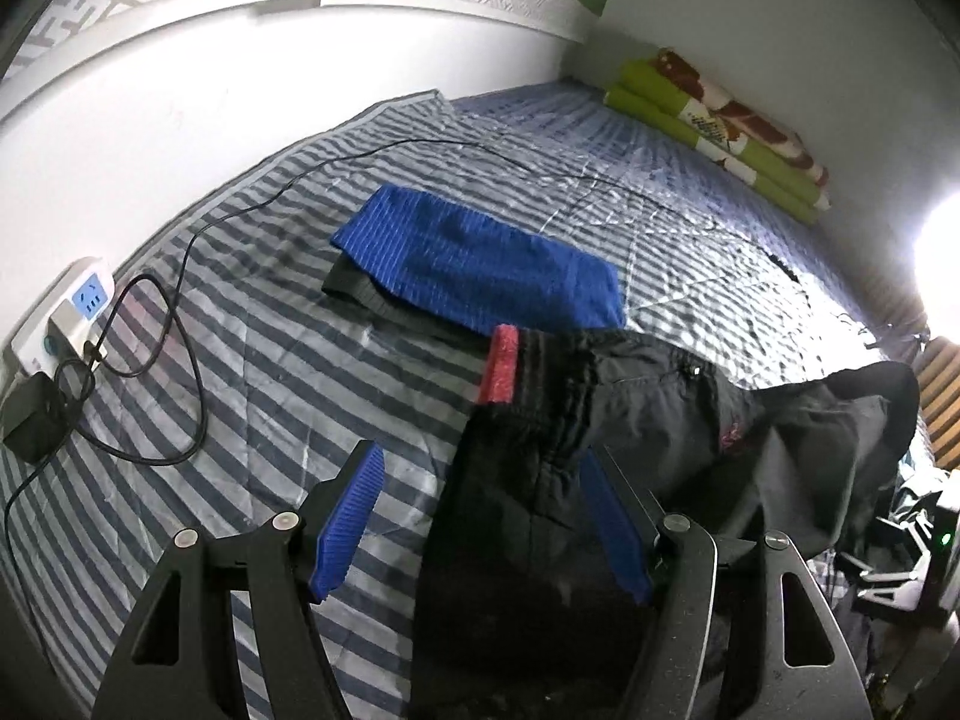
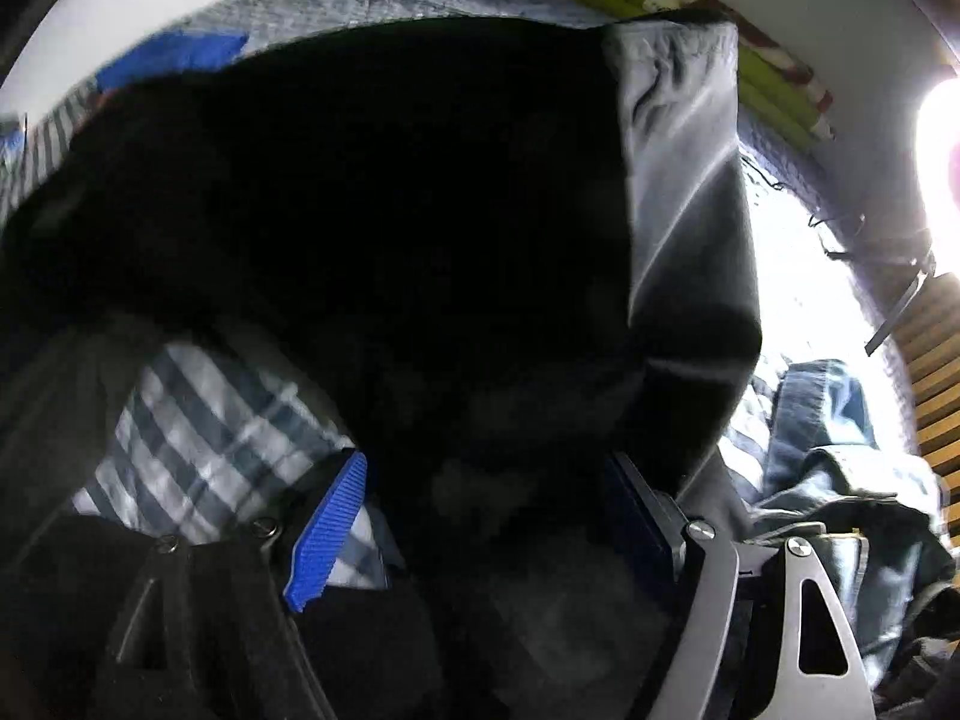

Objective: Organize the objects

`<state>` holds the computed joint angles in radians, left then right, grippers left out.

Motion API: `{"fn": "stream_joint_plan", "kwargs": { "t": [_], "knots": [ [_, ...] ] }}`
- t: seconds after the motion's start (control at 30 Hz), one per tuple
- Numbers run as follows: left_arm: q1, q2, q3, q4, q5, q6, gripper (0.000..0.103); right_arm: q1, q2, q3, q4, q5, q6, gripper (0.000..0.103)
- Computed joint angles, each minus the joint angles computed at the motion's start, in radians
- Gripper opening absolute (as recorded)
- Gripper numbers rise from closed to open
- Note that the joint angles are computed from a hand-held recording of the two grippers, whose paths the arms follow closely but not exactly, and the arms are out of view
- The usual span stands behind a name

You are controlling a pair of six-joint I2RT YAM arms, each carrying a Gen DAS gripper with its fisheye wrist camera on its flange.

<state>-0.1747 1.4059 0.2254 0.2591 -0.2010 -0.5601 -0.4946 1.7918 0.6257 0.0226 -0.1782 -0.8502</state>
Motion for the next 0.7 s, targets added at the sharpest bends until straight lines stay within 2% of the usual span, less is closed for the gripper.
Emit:
{"fn": "stream_joint_plan", "kwargs": {
  "t": [0.03,0.1,0.17,0.2,0.3,0.4,0.5,0.57,0.6,0.63,0.67,0.7],
  "knots": [
    [0.0,0.005,0.0,0.004,-0.001,0.002,0.071,-0.007,0.018,0.031,-0.034,-0.007,0.012,0.075],
    [0.003,0.017,0.003,0.012,0.003,0.003,0.071,-0.03,0.057,0.099,-0.11,-0.034,0.038,0.059],
    [-0.002,0.024,0.006,0.017,0.002,0.003,0.071,-0.044,0.065,0.148,-0.173,-0.039,0.054,0.01],
    [-0.007,0.024,0.008,0.016,-0.001,0.004,0.071,-0.051,0.061,0.17,-0.202,-0.036,0.069,0.006],
    [-0.022,0.031,0.014,0.014,-0.014,0.003,0.071,-0.137,0.038,0.304,-0.428,-0.176,0.104,0.005],
    [-0.024,0.042,0.019,0.013,-0.019,0.003,0.071,-0.257,0.045,0.546,-0.76,-0.386,0.077,0.004],
    [-0.024,0.046,0.022,0.013,-0.02,0.003,0.071,-0.302,0.067,0.717,-0.863,-0.469,0.142,0.004],
    [-0.032,0.057,0.025,0.017,-0.025,0.003,0.071,-0.307,0.087,0.803,-0.764,-0.407,0.268,0.005],
    [-0.035,0.061,0.027,0.017,-0.025,0.003,0.071,-0.292,0.088,0.807,-0.661,-0.322,0.337,0.008],
    [-0.036,0.064,0.029,0.015,-0.019,0.006,0.071,-0.257,0.083,0.783,-0.522,-0.171,0.384,0.015],
    [-0.041,0.061,0.031,0.011,-0.019,0.005,0.071,-0.231,0.091,0.775,-0.455,-0.062,0.385,0.029],
    [-0.046,0.052,0.028,0.007,-0.021,0.005,0.071,-0.21,0.103,0.771,-0.411,0.023,0.372,0.036]
  ]
}}
